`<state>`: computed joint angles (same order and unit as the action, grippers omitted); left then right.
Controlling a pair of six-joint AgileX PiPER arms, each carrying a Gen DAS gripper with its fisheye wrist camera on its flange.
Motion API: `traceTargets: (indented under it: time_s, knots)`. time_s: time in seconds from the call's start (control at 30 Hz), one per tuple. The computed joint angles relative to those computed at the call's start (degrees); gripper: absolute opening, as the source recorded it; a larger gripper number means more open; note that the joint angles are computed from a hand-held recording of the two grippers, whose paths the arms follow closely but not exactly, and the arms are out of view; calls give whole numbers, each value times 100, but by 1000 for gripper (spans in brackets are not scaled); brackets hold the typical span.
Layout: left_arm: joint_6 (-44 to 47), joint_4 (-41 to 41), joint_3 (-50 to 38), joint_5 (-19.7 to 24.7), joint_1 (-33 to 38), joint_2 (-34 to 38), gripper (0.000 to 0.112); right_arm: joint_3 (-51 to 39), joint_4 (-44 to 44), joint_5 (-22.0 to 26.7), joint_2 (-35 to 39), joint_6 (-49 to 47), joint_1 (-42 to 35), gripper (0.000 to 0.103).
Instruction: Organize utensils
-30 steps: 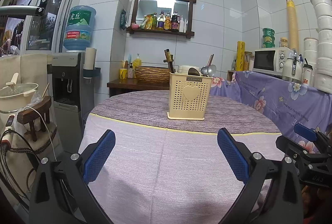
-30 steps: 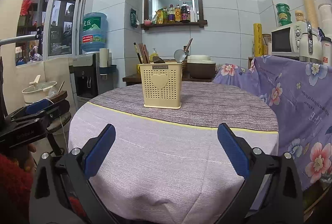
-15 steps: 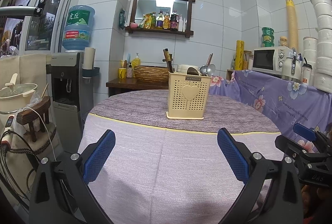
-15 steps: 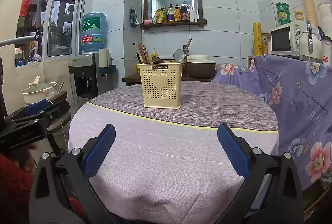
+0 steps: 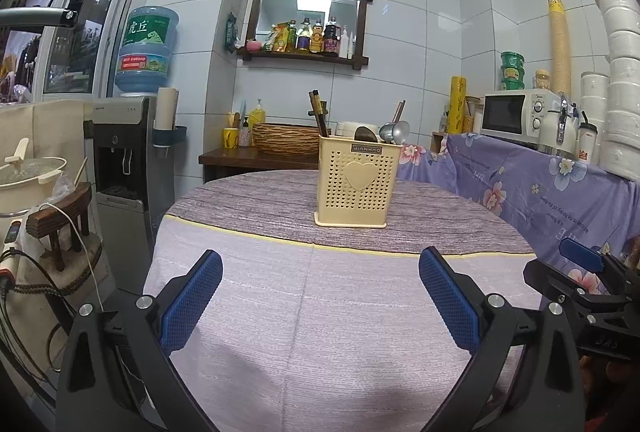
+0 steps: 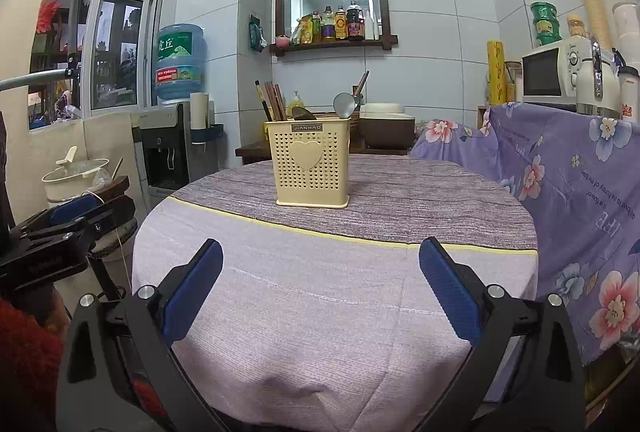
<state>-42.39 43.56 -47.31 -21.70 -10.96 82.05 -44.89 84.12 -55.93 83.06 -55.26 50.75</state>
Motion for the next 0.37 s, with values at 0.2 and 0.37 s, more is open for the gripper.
traceTargets:
  time_s: [0.2, 0.37]
  knots:
    - [187, -164, 2, 101, -68, -21, 98, -49, 21, 11, 54, 26, -6, 97]
    - [49, -58, -31, 142, -47, -14, 98, -50, 24, 18, 50, 21, -14, 97]
